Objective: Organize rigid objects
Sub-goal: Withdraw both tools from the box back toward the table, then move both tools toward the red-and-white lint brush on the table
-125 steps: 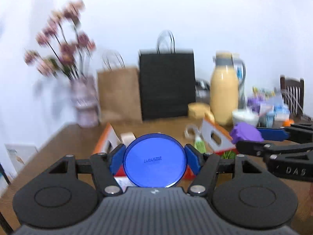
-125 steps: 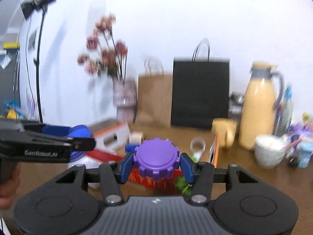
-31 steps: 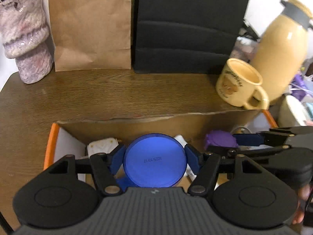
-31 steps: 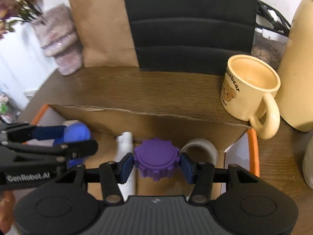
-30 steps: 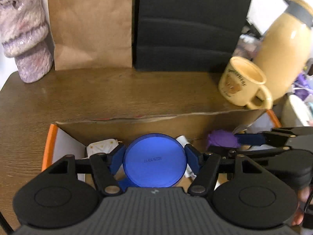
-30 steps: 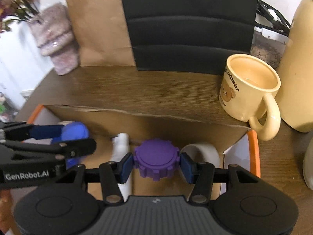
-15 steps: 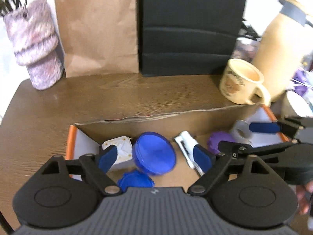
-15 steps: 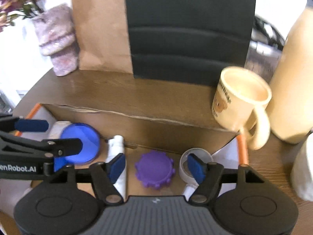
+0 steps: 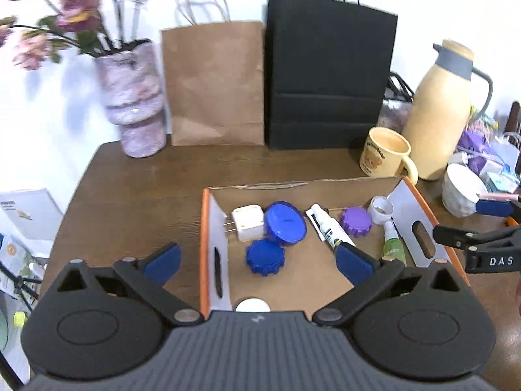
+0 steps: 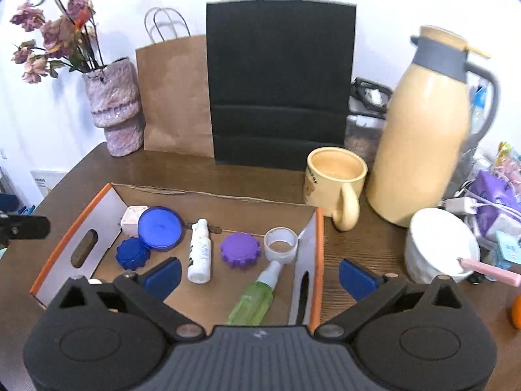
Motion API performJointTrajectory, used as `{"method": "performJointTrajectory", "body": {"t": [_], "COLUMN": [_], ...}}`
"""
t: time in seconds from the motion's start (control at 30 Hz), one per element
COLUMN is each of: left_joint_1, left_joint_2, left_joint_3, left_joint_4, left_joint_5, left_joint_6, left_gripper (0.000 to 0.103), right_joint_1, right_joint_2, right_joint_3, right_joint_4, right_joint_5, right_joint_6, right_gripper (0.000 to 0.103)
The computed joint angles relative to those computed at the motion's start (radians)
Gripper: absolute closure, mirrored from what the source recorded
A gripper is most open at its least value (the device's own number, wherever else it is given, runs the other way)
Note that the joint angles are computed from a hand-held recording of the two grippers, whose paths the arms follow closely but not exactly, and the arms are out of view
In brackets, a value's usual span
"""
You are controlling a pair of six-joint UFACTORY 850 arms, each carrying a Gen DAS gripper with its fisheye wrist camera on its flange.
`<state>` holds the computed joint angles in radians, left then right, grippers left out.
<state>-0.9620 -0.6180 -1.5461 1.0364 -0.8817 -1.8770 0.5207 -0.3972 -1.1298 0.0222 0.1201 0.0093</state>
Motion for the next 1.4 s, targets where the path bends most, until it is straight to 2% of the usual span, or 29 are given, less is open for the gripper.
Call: {"method": "performJointTrajectory", "body": {"t": [0.07,0.1,0.13,0.2,0.27,0.4,0.5,0.67,0.87,0.97,1.03,1.17,1.23,1.4], "left_joint_1": [-0.038,-0.063,-0.093,-0.134,-0.173,-0.228,-0.262,-0.3,-0.374,-0.433,-0.475,-0.56,-0.595,-0.653], "left_joint_2": [0.025,0.035,0.035,0.027,0.005,-0.032,-0.056,-0.058,-0.083,-0.076,-0.089,-0.143,-0.165,-0.227], "left_joint_3": [0.052,0.081,0.101,0.122,0.128,0.14,0.14,0.149,0.135,0.147,0.125,0.064,0.043,-0.035], "left_joint_4": [0.1,0.17,0.234,0.301,0.339,0.385,0.399,0.412,0.377,0.346,0.309,0.269,0.267,0.226], "left_joint_5": [-0.039,-0.076,-0.135,-0.233,-0.334,-0.461,-0.53,-0.546,-0.622,-0.597,-0.6,-0.696,-0.735,-0.825], "left_joint_6": [-0.125,-0.204,-0.274,-0.35,-0.406,-0.508,-0.537,-0.528,-0.546,-0.602,-0.603,-0.593,-0.58,-0.527], "left_gripper": [0.0,0.0,0.0,0.0,0.0,0.0,0.0,0.0,0.0,0.0,0.0,0.0,0.0,0.0], "right_joint_1": [0.011,0.013,0.012,0.016,0.024,0.035,0.04,0.056,0.074,0.091,0.11,0.131,0.139,0.245], "right_joint_2": [0.04,0.059,0.08,0.108,0.137,0.163,0.176,0.2,0.285,0.347,0.404,0.537,0.591,0.755], "right_joint_3": [0.066,0.101,0.137,0.193,0.259,0.377,0.441,0.512,0.634,0.717,0.773,0.889,0.944,1.075], "right_joint_4": [0.066,0.038,-0.014,-0.002,0.011,0.013,0.01,0.04,0.038,0.039,0.053,0.034,0.025,0.169], "right_joint_5": [0.094,0.141,0.195,0.275,0.379,0.6,0.692,0.783,0.874,0.924,0.919,0.87,0.871,0.864], "right_joint_6": [-0.058,-0.024,0.036,0.042,0.041,0.051,0.045,0.006,-0.004,-0.025,-0.04,0.009,0.039,-0.05], "right_gripper": [0.0,0.0,0.0,0.0,0.0,0.0,0.0,0.0,0.0,0.0,0.0,0.0,0.0,0.0]}}
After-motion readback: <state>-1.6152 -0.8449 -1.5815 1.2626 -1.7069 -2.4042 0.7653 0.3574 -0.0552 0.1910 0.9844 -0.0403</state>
